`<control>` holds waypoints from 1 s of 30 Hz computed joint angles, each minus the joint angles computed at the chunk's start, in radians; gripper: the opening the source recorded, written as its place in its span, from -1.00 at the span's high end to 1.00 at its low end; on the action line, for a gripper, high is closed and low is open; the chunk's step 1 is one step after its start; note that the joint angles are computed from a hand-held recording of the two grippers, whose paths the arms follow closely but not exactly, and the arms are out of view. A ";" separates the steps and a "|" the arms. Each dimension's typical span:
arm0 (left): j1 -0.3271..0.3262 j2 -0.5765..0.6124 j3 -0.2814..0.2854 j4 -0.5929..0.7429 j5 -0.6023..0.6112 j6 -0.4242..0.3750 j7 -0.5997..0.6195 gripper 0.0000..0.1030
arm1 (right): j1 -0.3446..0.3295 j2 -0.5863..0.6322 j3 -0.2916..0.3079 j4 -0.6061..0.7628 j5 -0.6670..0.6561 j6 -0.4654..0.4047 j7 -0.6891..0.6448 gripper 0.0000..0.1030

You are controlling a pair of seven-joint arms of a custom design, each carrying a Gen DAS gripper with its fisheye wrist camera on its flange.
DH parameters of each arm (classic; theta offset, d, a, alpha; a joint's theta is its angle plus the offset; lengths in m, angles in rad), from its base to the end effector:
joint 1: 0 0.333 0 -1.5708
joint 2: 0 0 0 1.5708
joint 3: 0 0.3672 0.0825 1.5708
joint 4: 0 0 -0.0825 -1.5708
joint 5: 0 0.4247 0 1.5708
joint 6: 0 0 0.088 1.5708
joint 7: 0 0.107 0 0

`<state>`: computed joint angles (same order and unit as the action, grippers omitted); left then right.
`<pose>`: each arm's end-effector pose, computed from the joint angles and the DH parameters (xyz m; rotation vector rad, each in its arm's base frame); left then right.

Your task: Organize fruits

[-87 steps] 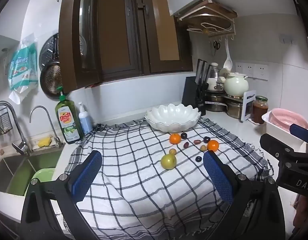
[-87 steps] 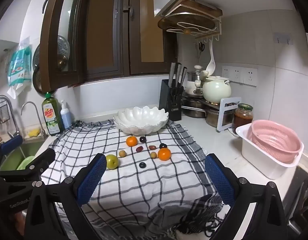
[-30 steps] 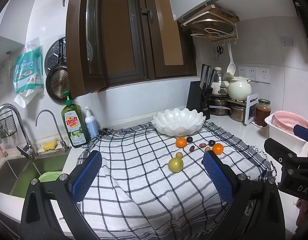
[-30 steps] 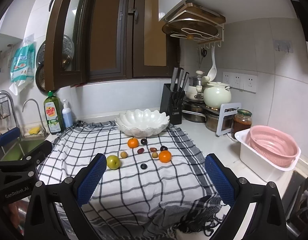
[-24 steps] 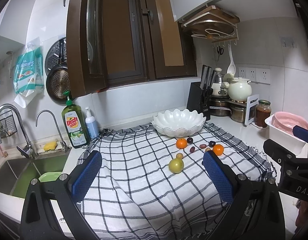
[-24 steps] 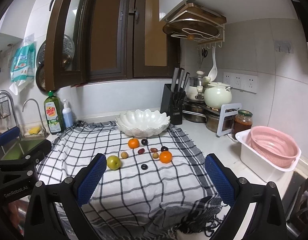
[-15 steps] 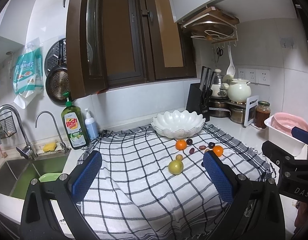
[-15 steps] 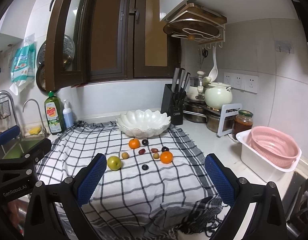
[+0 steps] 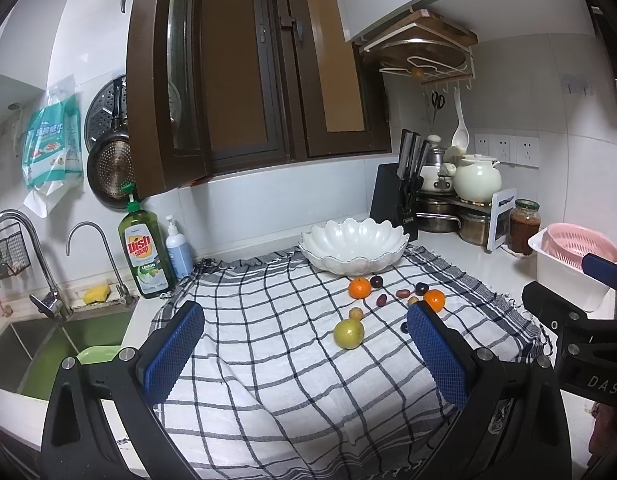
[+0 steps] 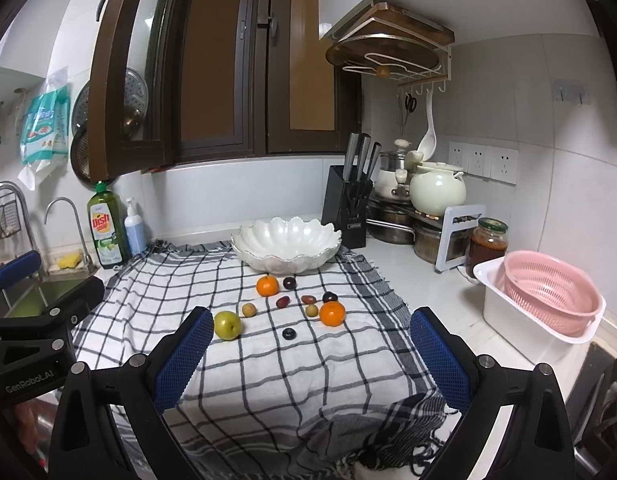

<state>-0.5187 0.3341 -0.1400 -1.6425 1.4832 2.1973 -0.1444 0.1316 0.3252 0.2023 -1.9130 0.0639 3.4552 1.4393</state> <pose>0.6166 -0.4159 0.5057 -1.5520 1.2305 -0.7380 0.6789 0.2081 0.5054 -1.6403 1.1652 -0.8271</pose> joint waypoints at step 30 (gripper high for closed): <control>-0.017 0.248 0.112 0.290 -0.261 0.053 0.227 -0.90 | -0.204 0.315 0.275 0.377 -0.027 -0.262 -0.225 -0.82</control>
